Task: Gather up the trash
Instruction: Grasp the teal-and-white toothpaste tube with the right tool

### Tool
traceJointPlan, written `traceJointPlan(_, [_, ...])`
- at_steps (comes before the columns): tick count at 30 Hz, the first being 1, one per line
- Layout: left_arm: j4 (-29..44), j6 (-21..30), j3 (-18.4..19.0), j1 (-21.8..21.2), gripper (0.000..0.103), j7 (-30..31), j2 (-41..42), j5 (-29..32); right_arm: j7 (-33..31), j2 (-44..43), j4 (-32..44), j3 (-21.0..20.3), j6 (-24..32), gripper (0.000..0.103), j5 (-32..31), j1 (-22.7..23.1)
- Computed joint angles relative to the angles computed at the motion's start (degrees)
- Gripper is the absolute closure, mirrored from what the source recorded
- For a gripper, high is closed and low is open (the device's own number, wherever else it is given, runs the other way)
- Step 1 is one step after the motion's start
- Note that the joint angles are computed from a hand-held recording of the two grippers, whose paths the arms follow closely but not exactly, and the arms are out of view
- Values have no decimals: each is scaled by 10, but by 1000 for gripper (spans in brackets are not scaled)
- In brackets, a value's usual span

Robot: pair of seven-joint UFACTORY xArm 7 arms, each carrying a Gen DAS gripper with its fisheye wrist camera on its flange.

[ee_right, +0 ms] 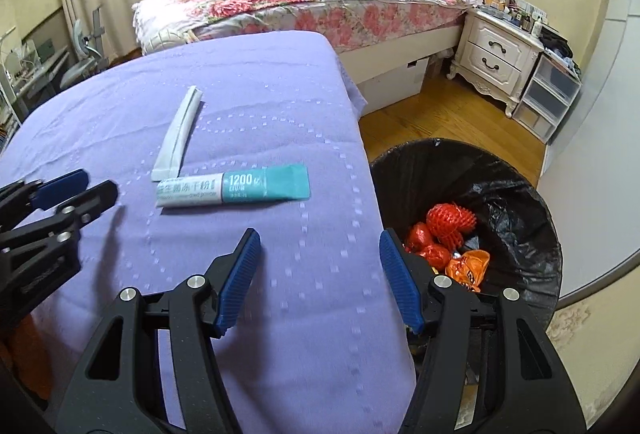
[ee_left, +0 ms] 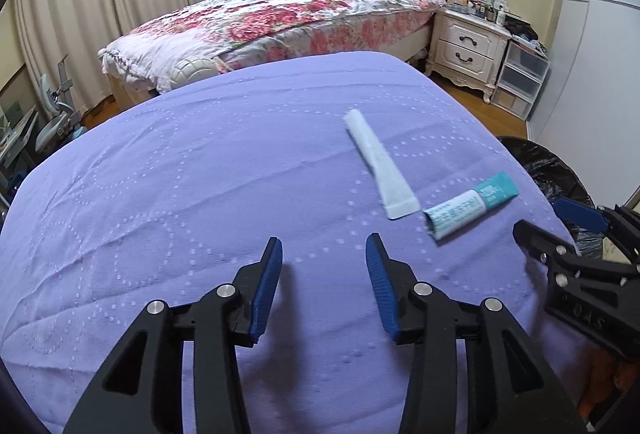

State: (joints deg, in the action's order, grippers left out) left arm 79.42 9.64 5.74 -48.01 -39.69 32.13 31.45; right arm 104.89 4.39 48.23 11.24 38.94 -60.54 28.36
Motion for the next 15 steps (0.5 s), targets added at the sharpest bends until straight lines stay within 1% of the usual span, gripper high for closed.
traceJointPlan(1, [-3, -1, 0, 4, 55, 0, -1, -2, -6, 6, 9, -3, 2, 42, 2, -3])
traceJointPlan(4, [-12, -5, -7, 16, 54, 5, -4, -13, -24, 24, 31, -13, 6, 42, 9, -9])
traceJointPlan(8, [-24, -15, -37, 50, 54, 33, -8, -49, -37, 48, 60, -30, -2, 42, 8, -15])
traceJointPlan(10, [-26, -17, -23, 40, 52, 32, -9, -51, -43, 62, 76, -38, -14, 42, 5, -18])
traceJointPlan(11, [-27, -18, -22, 40, 52, 34, -10, -54, -50, 71, 85, -42, -22, 42, 6, -19])
traceJointPlan(13, [-29, -18, -25, 45, 52, 41, -11, -63, -65, 87, 107, -49, -20, 42, 11, -16])
traceJointPlan(15, [-29, -18, -20, 44, 52, 41, -11, -68, -75, 100, 123, -55, -21, 42, 14, -11])
